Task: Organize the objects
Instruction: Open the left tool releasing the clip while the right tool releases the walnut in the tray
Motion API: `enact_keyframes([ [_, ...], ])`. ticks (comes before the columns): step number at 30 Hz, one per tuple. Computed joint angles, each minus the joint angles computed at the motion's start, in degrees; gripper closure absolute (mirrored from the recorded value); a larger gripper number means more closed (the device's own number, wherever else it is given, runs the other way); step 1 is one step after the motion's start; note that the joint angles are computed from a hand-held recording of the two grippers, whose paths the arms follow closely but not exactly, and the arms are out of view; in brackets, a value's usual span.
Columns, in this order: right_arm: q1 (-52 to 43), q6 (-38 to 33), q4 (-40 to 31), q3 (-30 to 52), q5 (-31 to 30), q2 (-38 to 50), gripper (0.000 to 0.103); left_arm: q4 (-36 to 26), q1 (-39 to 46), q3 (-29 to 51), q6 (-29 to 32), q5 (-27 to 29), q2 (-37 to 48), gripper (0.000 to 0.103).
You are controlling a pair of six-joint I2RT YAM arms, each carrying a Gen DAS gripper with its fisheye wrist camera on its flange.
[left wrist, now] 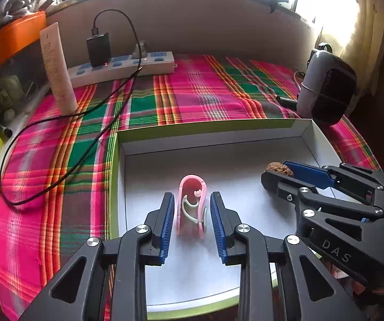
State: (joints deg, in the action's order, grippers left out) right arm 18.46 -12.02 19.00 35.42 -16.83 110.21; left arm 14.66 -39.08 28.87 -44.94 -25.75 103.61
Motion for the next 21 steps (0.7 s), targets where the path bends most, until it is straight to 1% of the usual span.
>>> enact_keyframes([
  [2, -0.16, 0.13, 0.32, -0.49, -0.12, -0.36, 0.063, -0.18, -0.30, -0.35, -0.21, -0.26, -0.76, 0.073],
  [3, -0.29, 0.13, 0.50, -0.84, -0.32, -0.66, 0.063, -0.40, -0.61, -0.57, -0.41, -0.44, -1.24, 0.073],
  [9, -1.10, 0.36, 1.07, -2.28, -0.29, -1.83, 0.062, -1.99, -2.55, -1.65, -2.43, -1.73, -3.18, 0.069],
  [12, -1.68, 0.63, 1.48, -3.56, -0.95, -3.17, 0.062, -3.79, -4.36, -1.99, -3.97, -3.89, -4.47, 0.068],
  [15, -1.94, 0.93, 1.83, -4.94, -1.42, -4.71, 0.062, -4.42, -5.84, -2.64, -5.70, -4.62, -5.65, 0.068],
  [21, -2.35, 1.17, 3.38, -8.89, -2.39, -8.40, 0.062, -8.21, -10.10, -2.56, -10.79, -7.49, -6.85, 0.067],
])
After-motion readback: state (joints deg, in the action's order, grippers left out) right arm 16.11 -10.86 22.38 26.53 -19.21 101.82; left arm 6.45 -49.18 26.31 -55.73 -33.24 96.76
